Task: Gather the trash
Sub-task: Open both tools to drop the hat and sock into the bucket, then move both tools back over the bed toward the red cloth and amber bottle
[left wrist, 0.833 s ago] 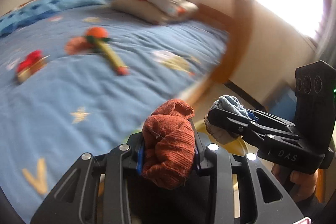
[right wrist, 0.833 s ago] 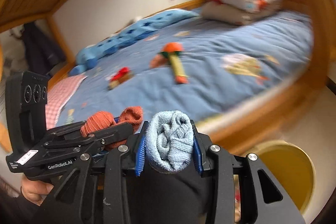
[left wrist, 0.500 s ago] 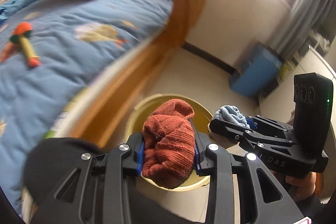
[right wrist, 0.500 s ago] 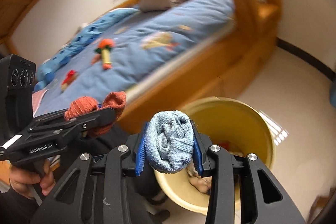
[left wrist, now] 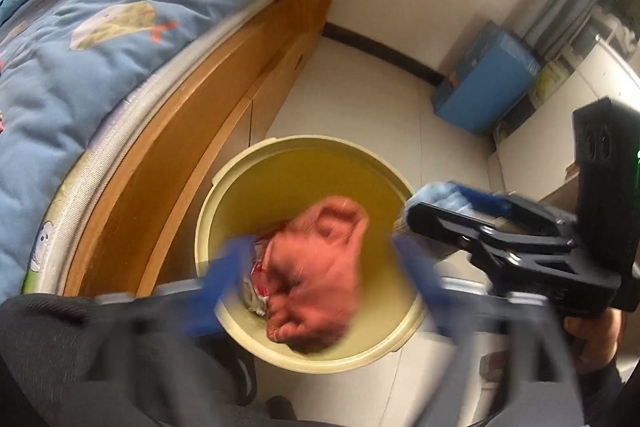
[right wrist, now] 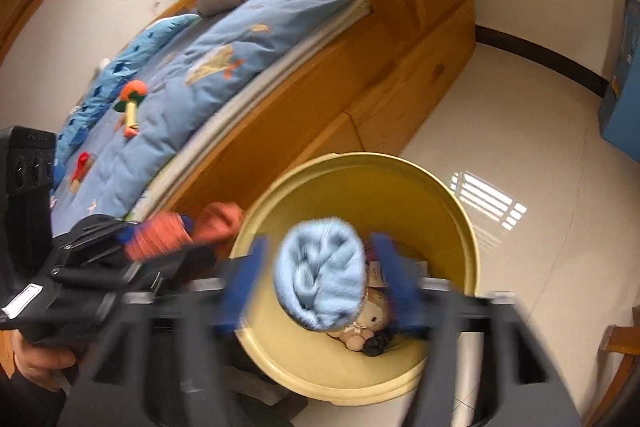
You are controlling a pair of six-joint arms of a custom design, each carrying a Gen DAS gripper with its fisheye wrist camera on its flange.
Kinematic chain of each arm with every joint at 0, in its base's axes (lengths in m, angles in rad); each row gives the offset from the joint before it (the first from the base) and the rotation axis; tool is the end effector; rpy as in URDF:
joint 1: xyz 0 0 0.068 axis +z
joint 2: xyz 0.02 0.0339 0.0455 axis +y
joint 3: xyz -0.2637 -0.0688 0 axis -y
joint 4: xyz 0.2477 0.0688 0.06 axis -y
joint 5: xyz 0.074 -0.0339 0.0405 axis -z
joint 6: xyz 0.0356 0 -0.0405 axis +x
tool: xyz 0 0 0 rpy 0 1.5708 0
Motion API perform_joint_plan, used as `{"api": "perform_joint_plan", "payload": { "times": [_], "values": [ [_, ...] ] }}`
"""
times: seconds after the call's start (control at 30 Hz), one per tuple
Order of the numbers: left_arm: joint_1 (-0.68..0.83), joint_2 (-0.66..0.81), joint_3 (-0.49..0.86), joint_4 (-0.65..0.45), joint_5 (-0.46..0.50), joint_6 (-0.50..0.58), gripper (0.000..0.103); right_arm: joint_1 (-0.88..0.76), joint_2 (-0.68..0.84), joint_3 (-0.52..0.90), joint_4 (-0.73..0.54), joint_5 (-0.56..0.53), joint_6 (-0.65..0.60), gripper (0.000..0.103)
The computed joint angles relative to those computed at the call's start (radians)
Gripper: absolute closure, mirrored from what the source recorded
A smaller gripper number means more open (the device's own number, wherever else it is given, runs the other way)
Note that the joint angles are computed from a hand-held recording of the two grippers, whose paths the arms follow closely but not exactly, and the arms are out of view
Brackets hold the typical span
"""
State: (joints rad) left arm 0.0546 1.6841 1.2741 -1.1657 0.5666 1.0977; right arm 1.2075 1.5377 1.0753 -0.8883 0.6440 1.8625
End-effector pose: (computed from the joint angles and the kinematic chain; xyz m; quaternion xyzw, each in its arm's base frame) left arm 0.3010 -0.0027 0.2278 0.4778 0.8328 -0.2357 0.1503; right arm 0.1202 0.2561 0.2203 0.3362 0.8816 0.0929 0.3181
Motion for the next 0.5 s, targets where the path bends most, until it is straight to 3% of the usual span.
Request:
{"api": "perform_joint_plan", "payload": {
  "times": [0.27,0.5],
  "values": [
    [0.046,-0.026,0.02,0.036,0.016,-0.01,0.005,0.022,-0.026,0.011,-0.051,0.04,0.018,0.034],
    [0.164,0.001,0.146,-0.006,0.098,-0.003,0.005,-0.028,0.008,0.084,0.041,0.06,-0.157,0.035]
  ]
}}
